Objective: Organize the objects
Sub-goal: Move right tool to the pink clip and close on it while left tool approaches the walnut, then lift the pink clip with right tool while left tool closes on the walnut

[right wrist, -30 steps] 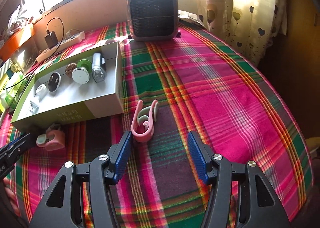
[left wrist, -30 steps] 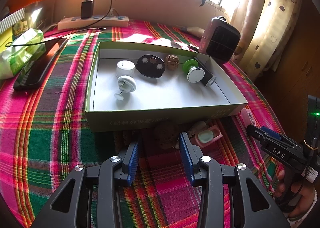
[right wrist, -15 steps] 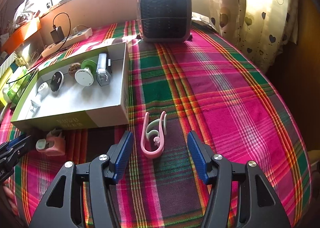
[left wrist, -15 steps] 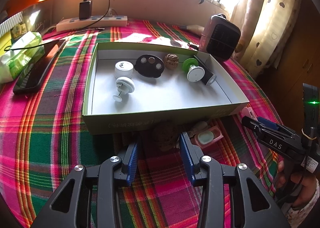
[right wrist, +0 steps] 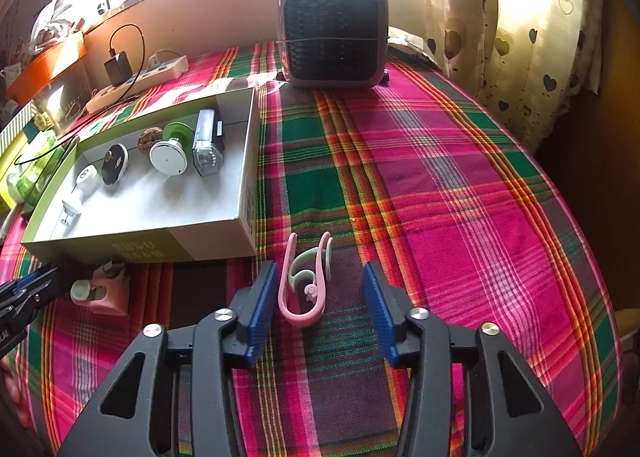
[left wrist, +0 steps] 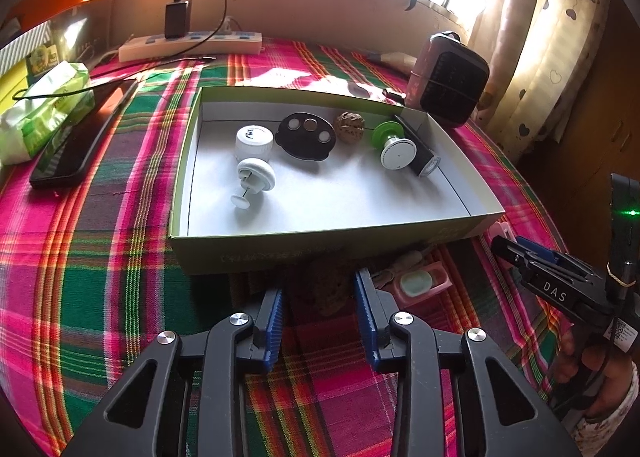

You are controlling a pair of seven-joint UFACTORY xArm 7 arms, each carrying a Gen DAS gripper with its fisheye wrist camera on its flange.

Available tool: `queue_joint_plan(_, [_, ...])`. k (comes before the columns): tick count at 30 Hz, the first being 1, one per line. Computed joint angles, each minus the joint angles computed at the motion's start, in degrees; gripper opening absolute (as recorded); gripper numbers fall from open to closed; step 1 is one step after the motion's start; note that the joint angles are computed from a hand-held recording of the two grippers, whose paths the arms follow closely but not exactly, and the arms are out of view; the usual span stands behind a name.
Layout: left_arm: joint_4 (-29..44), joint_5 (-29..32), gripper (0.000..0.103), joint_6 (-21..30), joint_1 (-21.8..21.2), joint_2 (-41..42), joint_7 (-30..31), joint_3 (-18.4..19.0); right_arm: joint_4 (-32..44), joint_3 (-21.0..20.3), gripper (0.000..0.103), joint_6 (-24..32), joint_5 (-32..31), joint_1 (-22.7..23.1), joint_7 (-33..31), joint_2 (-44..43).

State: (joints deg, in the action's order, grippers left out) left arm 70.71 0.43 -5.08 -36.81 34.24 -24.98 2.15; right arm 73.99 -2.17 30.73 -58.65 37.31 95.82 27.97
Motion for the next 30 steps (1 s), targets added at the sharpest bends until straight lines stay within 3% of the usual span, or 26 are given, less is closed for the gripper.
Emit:
queue_joint_plan(8, [-0.16, -0.25, 0.024, 0.05, -0.97, -0.04, -0.71, 1.26, -0.53, -0.22, 0.025, -1.16, -0.89, -0.05, 0.74, -0.30])
queue_joint_plan(22, [-0.45, 0.16, 0.024, 0.41, -3.93, -0.31, -2.03, 4.73, -1.25, -0.23, 0.025, -2.59, -1.90, -0.32, 1.34, -0.71])
queue_joint_plan(30, [-1.11, 0.61, 0.024, 0.41, -7.80, -0.65, -3.58, 9.01, -1.80, -0.44, 0.024, -3.03, -3.70, -0.09, 2.79, -1.24])
